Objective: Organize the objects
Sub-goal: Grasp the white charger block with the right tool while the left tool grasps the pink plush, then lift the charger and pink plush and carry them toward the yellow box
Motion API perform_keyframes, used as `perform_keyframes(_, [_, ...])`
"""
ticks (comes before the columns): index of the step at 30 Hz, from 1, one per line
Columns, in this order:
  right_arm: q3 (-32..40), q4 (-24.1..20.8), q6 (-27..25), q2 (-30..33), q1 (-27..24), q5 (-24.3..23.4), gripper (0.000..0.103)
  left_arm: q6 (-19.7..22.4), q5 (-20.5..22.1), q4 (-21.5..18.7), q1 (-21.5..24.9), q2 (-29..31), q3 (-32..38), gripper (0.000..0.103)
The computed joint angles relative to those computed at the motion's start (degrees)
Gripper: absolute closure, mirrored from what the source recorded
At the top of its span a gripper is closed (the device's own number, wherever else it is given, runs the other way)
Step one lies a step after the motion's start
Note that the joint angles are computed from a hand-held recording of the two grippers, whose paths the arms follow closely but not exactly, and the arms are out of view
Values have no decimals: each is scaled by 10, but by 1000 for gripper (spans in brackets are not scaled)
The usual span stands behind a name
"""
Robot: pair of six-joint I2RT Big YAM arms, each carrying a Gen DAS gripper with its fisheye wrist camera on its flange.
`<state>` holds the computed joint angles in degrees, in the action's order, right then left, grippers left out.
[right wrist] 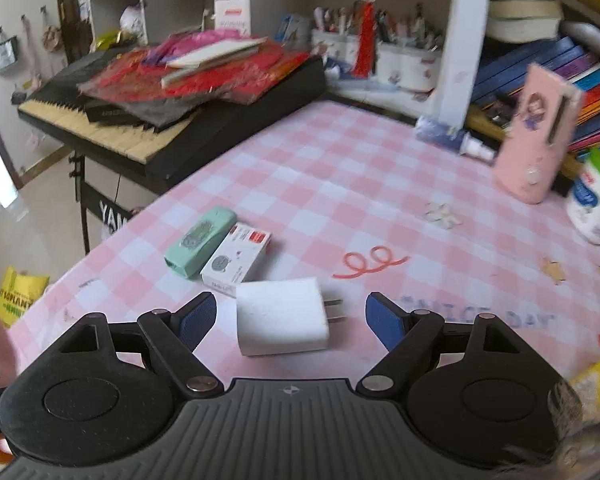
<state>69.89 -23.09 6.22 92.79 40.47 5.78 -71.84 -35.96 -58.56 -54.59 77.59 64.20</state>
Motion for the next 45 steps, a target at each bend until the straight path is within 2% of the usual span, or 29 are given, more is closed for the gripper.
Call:
perform_keyframes(4, [9,1,8,21,-3,-7,24,-4,-3,-1,-4,-7,-4,43])
perform_keyframes(7, [6,12,10,28,-5,-13,39,-4,-1,-3,-6,-10,-5,43])
perform_keyframes(13, [-4,1,9,11,-3,-9,40,20,-4,10,-10,-20,-8,43])
perform_keyframes(19, [-42,-20,46,-56,4,-2,40,37,-4,35,-18,-41,-23,43])
perform_keyframes(23, [-90,-20,66,-130,12,7,40,41,-10,57,-31,-66,-35,43])
perform_keyframes(26, [-116,-39,102,-176,15,15,40,41,-23,78,-45,-90,-47,43])
perform_keyframes(30, [-148,-75,148,-243,32,49,40,60,-34,95,-66,-107,-58,43])
perform_keyframes(34, [-175,-105,185,-294,71,113,40,70,-33,103,-89,-118,-70,43])
perform_keyframes(39, [-191,-146,237,-325,121,171,40,71,-34,104,-118,-137,-86,43])
perform_keyframes(45, [-203,-207,322,-354,194,228,40,50,-35,88,-160,-164,-106,43])
